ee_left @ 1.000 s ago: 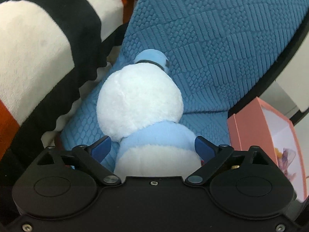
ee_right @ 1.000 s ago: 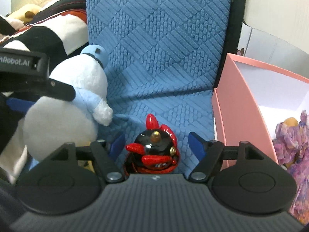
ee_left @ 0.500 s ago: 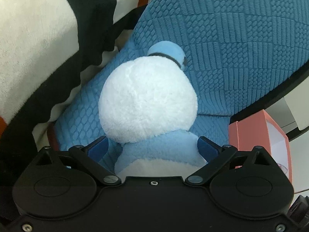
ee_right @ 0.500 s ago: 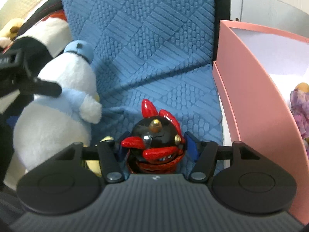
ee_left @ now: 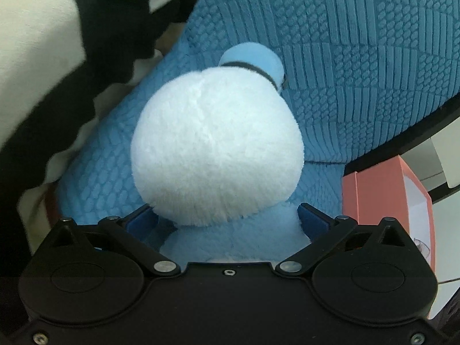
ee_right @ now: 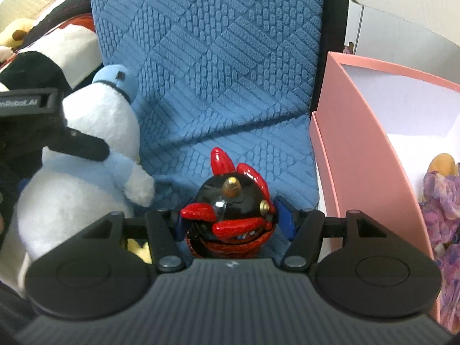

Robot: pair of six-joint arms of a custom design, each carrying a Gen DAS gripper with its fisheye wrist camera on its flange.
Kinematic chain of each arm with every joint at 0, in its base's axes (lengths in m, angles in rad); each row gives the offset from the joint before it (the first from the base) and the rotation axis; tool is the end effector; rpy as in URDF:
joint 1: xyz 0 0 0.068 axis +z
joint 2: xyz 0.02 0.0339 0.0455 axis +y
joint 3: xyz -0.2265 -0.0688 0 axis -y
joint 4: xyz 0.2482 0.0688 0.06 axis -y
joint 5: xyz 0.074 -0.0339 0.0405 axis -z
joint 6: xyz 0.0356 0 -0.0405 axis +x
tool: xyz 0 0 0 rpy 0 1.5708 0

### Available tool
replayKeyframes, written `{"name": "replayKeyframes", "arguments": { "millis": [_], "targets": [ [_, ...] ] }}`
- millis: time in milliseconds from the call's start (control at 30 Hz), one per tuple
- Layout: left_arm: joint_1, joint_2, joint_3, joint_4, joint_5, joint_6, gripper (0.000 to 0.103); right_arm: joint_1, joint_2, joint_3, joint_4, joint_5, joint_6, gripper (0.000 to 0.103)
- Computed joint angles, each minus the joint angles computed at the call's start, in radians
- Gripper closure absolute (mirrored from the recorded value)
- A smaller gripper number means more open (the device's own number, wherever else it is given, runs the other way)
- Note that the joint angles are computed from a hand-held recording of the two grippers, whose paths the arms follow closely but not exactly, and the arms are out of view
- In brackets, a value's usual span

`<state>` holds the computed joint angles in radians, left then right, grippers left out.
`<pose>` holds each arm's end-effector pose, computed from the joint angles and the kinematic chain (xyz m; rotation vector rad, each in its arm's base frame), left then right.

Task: Organize objects
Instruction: 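Lift the penguin with the left tool while the right tool lifts the devil figurine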

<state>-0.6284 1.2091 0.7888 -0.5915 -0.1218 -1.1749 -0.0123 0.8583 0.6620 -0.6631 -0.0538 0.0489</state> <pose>0.2039 -0.1428 0.1862 -0.7621 2.5469 -0.4978 0.1986 -0.0005 0.2124 0.0501 2.4297 0.0819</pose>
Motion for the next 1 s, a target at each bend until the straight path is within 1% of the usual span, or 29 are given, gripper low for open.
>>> {"name": "replayKeyframes", "arguments": {
  "millis": [167, 267, 367, 500, 600, 733, 800, 1000],
  "targets": [
    [0.029, 0.069, 0.011, 0.068, 0.07, 0.018, 0.001, 0.004, 0.034, 0.016, 0.01, 0.009, -0.013, 0.04],
    [0.036, 0.105, 0.017, 0.098, 0.095, 0.018, 0.001, -0.008, 0.059, 0.025, 0.02, 0.003, -0.021, 0.04],
    [0.031, 0.131, 0.03, 0.122, 0.094, 0.028, 0.008, -0.01, 0.076, 0.026, 0.028, 0.005, -0.035, 0.04],
    [0.004, 0.144, 0.055, 0.111, 0.044, 0.042, 0.018, -0.009, 0.08, 0.029, 0.028, 0.003, -0.031, 0.04],
    [-0.005, 0.126, 0.048, 0.108, 0.029, 0.04, 0.021, -0.007, 0.063, 0.028, 0.015, -0.002, -0.029, 0.04],
    [-0.017, 0.076, 0.026, 0.091, 0.02, 0.02, 0.022, 0.017, 0.0, 0.018, -0.019, 0.009, -0.034, 0.04],
    [-0.03, 0.061, 0.02, 0.08, 0.007, 0.017, 0.022, 0.009, -0.037, 0.016, -0.048, -0.007, -0.033, 0.04],
    [-0.124, -0.034, -0.002, 0.012, -0.055, -0.017, 0.022, 0.01, -0.168, -0.003, -0.151, -0.017, -0.028, 0.04]
  ]
}}
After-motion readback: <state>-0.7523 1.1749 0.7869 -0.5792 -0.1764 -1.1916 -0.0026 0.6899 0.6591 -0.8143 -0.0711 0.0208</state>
